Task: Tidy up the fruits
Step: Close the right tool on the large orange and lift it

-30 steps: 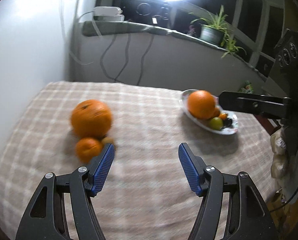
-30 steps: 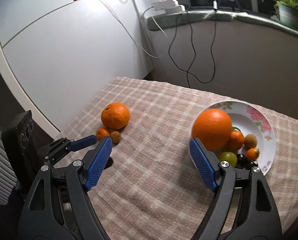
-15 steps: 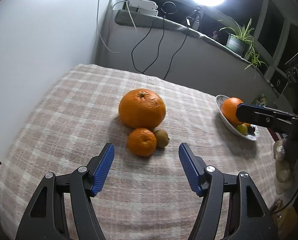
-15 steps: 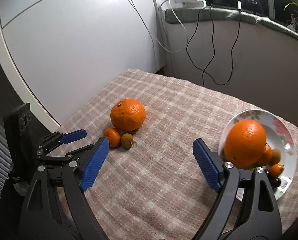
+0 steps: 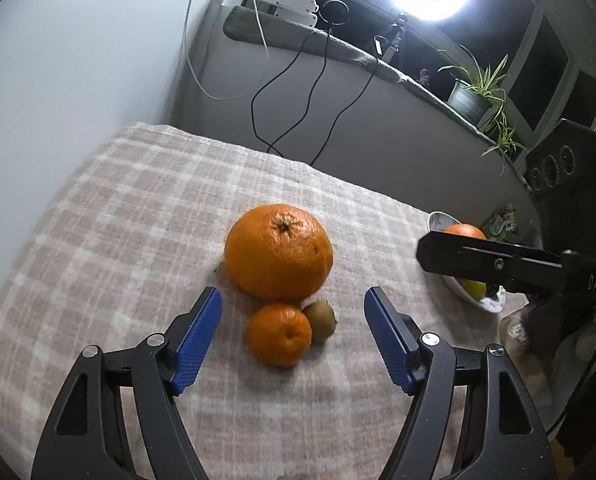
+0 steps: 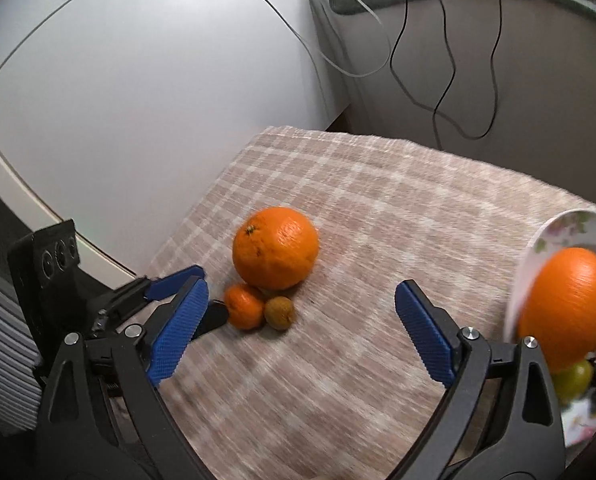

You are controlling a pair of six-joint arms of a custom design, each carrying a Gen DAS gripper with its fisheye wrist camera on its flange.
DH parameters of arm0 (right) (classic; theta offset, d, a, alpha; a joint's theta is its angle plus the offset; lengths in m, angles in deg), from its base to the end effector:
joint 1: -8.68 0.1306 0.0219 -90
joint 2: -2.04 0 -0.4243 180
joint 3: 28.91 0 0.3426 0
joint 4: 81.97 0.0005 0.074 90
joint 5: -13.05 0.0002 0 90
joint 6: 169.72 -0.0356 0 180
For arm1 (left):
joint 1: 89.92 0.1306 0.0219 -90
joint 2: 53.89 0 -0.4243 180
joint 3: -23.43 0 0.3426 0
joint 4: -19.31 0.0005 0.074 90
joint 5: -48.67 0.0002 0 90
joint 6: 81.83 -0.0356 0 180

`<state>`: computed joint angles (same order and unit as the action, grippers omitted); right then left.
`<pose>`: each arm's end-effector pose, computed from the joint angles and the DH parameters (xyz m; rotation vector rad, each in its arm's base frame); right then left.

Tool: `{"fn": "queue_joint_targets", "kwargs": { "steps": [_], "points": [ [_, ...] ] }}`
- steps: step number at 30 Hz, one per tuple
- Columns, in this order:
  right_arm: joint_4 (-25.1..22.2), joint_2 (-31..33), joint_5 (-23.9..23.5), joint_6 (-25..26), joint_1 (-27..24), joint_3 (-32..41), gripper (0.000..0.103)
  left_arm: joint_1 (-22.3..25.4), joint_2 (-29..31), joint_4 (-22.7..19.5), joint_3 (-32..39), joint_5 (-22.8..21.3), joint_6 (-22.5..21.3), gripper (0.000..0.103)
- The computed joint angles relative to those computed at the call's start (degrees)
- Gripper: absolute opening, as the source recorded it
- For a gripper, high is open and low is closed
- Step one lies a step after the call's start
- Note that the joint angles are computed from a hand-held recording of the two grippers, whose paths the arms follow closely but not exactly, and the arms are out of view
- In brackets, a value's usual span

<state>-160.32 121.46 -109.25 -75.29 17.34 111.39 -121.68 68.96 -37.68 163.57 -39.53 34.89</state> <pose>0.5965 0.1096 0.5344 -0.4946 2.4586 0.7501 0.5632 -0.3505 0.5187 0.1196 2.3259 -0.5660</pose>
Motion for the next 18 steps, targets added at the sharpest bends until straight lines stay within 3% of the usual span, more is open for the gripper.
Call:
{"fn": "queue_joint_targets", "kwargs": {
  "steps": [6, 18],
  "points": [
    [-4.0, 4.9, -4.1, -3.9, 0.4, 5.7, 0.096, 0.5, 3.3, -3.3, 5.0, 0.8, -1.1, 0.075],
    [-11.5, 12.0, -6.2, -4.5, 1.9, 15.7, 0.094, 1.0, 6.8, -6.9, 11.0, 2.4, -1.4, 0.076]
  ]
}}
